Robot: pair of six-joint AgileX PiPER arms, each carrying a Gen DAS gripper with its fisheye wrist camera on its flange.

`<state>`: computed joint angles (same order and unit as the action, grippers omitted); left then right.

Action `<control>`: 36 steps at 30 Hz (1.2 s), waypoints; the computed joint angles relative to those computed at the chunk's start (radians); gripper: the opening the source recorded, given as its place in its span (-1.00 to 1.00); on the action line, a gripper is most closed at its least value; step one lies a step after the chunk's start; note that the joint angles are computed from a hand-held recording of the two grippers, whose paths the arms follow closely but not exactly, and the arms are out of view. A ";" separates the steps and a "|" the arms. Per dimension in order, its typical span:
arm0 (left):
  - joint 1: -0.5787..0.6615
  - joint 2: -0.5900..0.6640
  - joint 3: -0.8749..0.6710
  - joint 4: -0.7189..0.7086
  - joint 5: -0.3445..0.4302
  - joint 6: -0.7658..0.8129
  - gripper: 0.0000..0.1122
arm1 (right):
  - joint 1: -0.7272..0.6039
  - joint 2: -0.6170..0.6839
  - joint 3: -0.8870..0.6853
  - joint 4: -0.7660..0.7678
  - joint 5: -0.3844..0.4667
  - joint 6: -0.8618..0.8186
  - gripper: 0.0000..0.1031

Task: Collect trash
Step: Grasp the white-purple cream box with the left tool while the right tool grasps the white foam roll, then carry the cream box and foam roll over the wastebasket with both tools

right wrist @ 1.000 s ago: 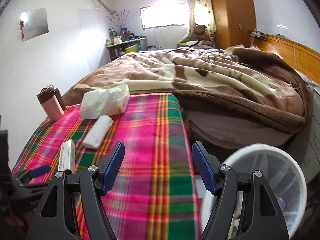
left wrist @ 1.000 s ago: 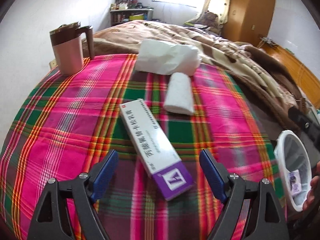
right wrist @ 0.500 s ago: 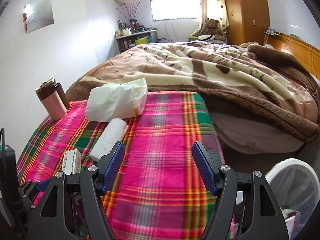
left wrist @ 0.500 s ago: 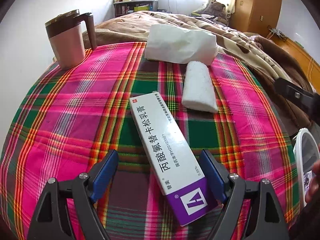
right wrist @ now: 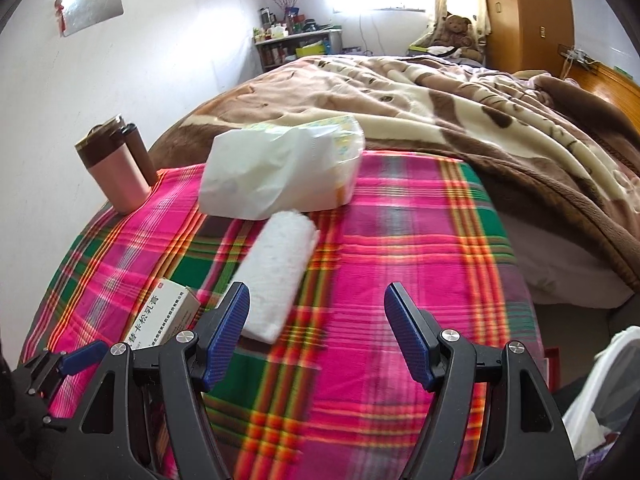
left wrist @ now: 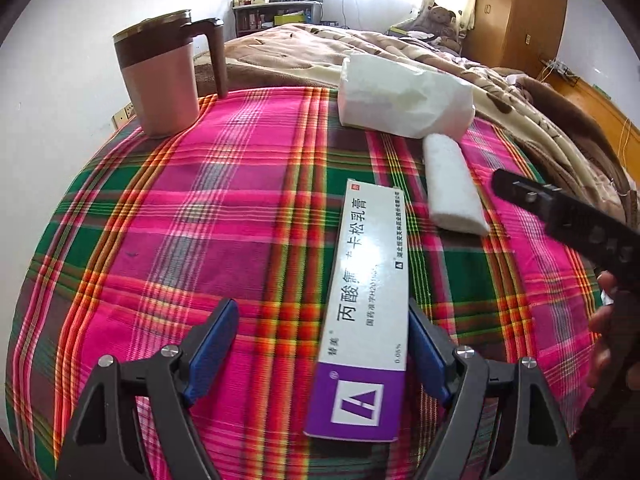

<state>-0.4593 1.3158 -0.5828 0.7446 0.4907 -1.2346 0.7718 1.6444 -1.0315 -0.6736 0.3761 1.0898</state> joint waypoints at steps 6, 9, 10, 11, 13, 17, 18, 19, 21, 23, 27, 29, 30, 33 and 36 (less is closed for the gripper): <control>0.032 0.005 0.003 0.032 -0.012 -0.010 0.45 | -0.003 0.068 -0.077 0.096 0.009 -0.092 0.39; 0.058 0.003 0.012 0.035 -0.030 -0.008 0.45 | -0.016 0.093 -0.101 0.191 0.001 -0.171 0.39; 0.064 -0.001 0.014 0.032 -0.036 -0.003 0.45 | -0.017 0.102 -0.110 0.210 0.002 -0.188 0.39; 0.066 -0.002 0.015 0.032 -0.040 -0.003 0.45 | -0.015 0.110 -0.117 0.219 0.005 -0.194 0.39; 0.076 -0.003 0.020 0.042 -0.056 -0.013 0.45 | -0.011 0.125 -0.127 0.234 0.010 -0.206 0.39; 0.087 0.002 0.021 0.056 -0.071 -0.024 0.45 | -0.010 0.134 -0.136 0.230 0.022 -0.199 0.38; 0.086 0.006 0.019 0.062 -0.070 -0.028 0.45 | -0.006 0.134 -0.138 0.215 0.028 -0.183 0.38; 0.085 0.011 0.016 0.066 -0.068 -0.032 0.45 | 0.002 0.132 -0.137 0.183 0.041 -0.153 0.35; 0.088 0.014 0.013 0.066 -0.072 -0.031 0.45 | 0.004 0.128 -0.130 0.177 0.040 -0.148 0.13; 0.097 0.017 0.012 0.060 -0.082 -0.023 0.43 | 0.003 0.128 -0.131 0.190 0.043 -0.159 -0.03; 0.098 0.011 0.013 0.071 -0.081 -0.038 0.25 | 0.010 0.121 -0.123 0.197 0.039 -0.170 -0.38; 0.099 0.005 0.018 0.068 -0.080 -0.037 0.20 | 0.016 0.110 -0.110 0.192 0.037 -0.161 -0.44; 0.099 0.000 0.020 0.066 -0.080 -0.035 0.13 | 0.016 0.108 -0.107 0.190 0.035 -0.161 -0.46; 0.106 -0.019 0.028 0.029 -0.094 0.004 -0.29 | 0.020 0.086 -0.078 0.178 0.023 -0.143 -0.52; 0.094 -0.024 0.030 0.017 -0.089 0.015 -0.30 | 0.024 0.059 -0.047 0.185 0.010 -0.147 -0.55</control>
<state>-0.3654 1.2914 -0.5526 0.7611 0.4017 -1.2197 0.7959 1.7030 -1.0788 -0.4887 0.3856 0.9429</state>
